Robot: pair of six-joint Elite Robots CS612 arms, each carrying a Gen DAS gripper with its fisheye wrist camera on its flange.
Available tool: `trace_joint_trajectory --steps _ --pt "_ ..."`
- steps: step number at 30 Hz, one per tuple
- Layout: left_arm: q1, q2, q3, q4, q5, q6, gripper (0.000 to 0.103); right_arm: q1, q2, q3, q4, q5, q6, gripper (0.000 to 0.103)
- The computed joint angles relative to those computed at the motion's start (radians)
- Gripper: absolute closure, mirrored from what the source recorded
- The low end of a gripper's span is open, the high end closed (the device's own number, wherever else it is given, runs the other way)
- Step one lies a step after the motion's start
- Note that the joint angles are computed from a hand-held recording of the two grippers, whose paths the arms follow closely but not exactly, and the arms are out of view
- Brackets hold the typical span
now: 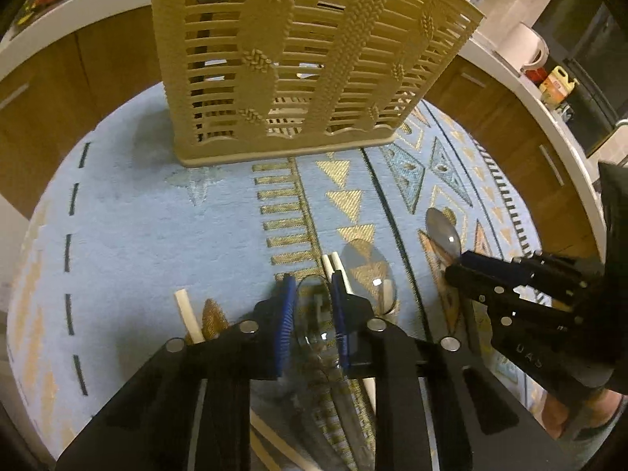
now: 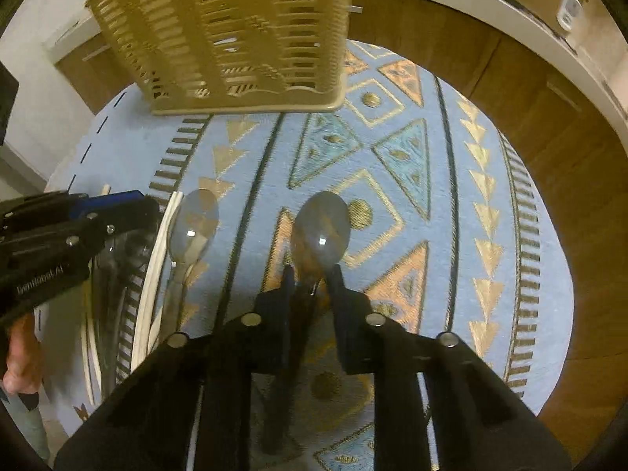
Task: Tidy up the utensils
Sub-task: 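Close the left gripper on a clear spoon while the right gripper grasps another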
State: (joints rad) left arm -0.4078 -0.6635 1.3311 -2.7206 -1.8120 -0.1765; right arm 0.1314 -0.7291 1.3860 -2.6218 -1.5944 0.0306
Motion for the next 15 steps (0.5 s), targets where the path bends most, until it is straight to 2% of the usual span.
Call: trace_joint_trajectory --steps 8,10,12,15 --pt "0.007 0.012 -0.025 -0.003 0.006 -0.006 0.088 -0.043 -0.019 0.043 -0.034 0.024 0.064 0.093" --pt "0.009 0.005 -0.016 -0.004 0.023 -0.004 0.072 -0.046 -0.021 0.049 -0.042 0.031 0.057 0.093" --pt "0.013 0.0 -0.011 0.006 0.014 -0.002 0.068 -0.047 -0.021 0.053 -0.048 0.028 0.049 0.093" --pt "0.017 -0.018 0.011 0.033 -0.018 0.014 0.068 -0.045 -0.017 0.051 -0.053 0.028 0.048 0.093"
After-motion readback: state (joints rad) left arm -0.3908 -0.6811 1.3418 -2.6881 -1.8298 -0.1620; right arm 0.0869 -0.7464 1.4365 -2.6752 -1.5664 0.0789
